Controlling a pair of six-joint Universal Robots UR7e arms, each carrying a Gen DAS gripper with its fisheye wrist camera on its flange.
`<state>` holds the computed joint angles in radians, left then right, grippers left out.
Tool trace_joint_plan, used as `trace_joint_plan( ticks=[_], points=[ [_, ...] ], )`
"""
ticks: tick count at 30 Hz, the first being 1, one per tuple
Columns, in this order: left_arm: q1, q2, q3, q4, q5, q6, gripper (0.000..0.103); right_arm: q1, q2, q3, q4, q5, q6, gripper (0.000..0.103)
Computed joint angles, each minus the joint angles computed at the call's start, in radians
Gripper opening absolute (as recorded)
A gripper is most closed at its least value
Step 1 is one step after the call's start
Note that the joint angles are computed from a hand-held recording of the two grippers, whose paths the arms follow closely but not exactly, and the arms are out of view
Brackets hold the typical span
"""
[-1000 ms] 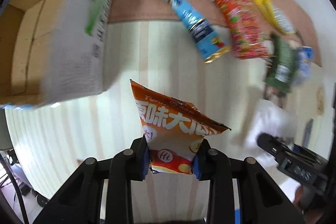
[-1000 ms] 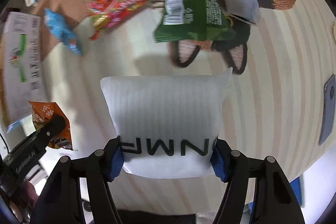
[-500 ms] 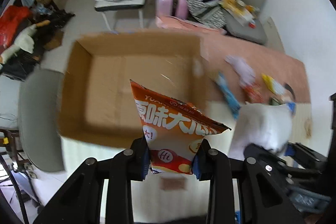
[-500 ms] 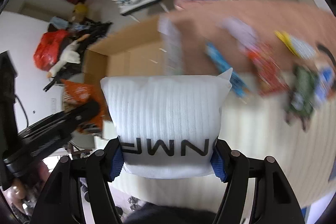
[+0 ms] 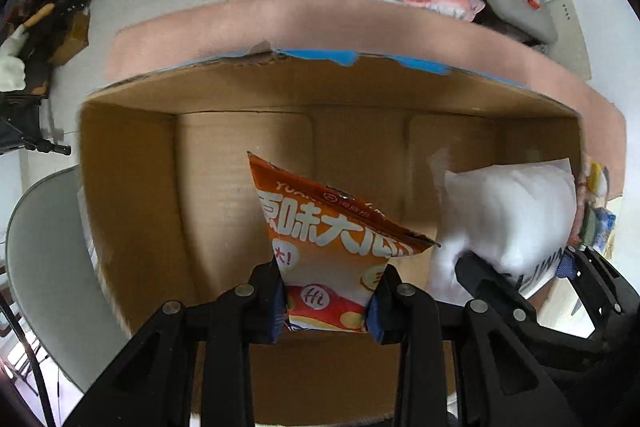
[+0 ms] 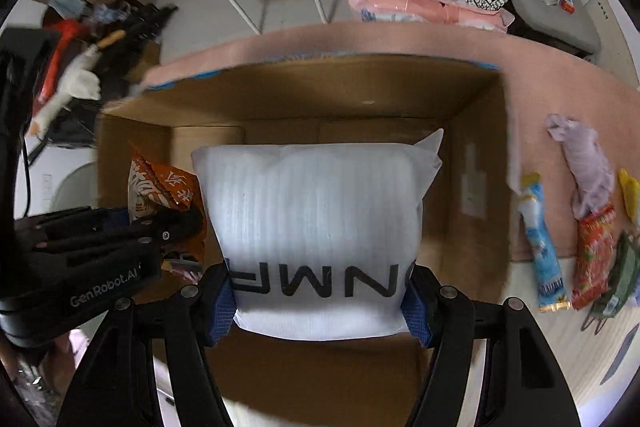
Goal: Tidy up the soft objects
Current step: 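Grasp the orange snack bag with the left tool while the right tool carries the white bag into the box, then grasp the red candy bag with the left tool while the right tool grasps the green snack bag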
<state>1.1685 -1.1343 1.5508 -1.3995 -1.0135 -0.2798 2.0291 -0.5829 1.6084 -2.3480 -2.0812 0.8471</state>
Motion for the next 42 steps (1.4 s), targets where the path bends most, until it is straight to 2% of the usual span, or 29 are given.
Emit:
trace_joint_plan(
  ticks=[7,11,12,13,14,19,21,24,32,42],
  points=[
    [0.042,0.078,-0.055,0.026,-0.034,0.011,0.030,-0.058,0.044,-0.021,0.010,0.005,-0.037,0.071],
    [0.052,0.095,-0.083,0.051,-0.071,-0.018,0.036,-0.083,0.051,-0.034,0.026,0.048,-0.044,0.079],
    [0.049,0.091,-0.083,0.046,-0.073,-0.017,0.048,-0.083,0.049,-0.030,0.023,0.047,-0.046,0.087],
    [0.046,0.084,-0.077,0.037,-0.071,-0.014,0.066,-0.078,0.045,-0.028,0.023,0.040,-0.044,0.092],
    [0.039,0.070,-0.068,0.025,-0.066,-0.011,0.073,-0.073,0.042,-0.027,0.026,0.033,-0.040,0.097],
    [-0.009,-0.011,-0.005,-0.014,0.004,-0.003,0.098,-0.026,0.015,-0.030,0.089,-0.010,0.009,0.103],
    [-0.030,-0.060,0.040,-0.037,0.037,0.000,0.099,0.000,0.004,-0.029,0.134,-0.047,0.050,0.103],
    [-0.053,-0.125,0.101,-0.077,0.079,0.003,0.099,0.037,-0.024,0.004,0.143,-0.059,0.095,0.103],
    [-0.125,-0.320,0.248,-0.118,0.096,0.015,0.100,0.146,-0.089,0.092,0.175,-0.111,0.218,0.103],
    [-0.225,-0.516,0.340,-0.127,0.136,-0.004,0.103,0.307,-0.137,0.126,0.201,-0.161,0.354,0.103]
  ],
)
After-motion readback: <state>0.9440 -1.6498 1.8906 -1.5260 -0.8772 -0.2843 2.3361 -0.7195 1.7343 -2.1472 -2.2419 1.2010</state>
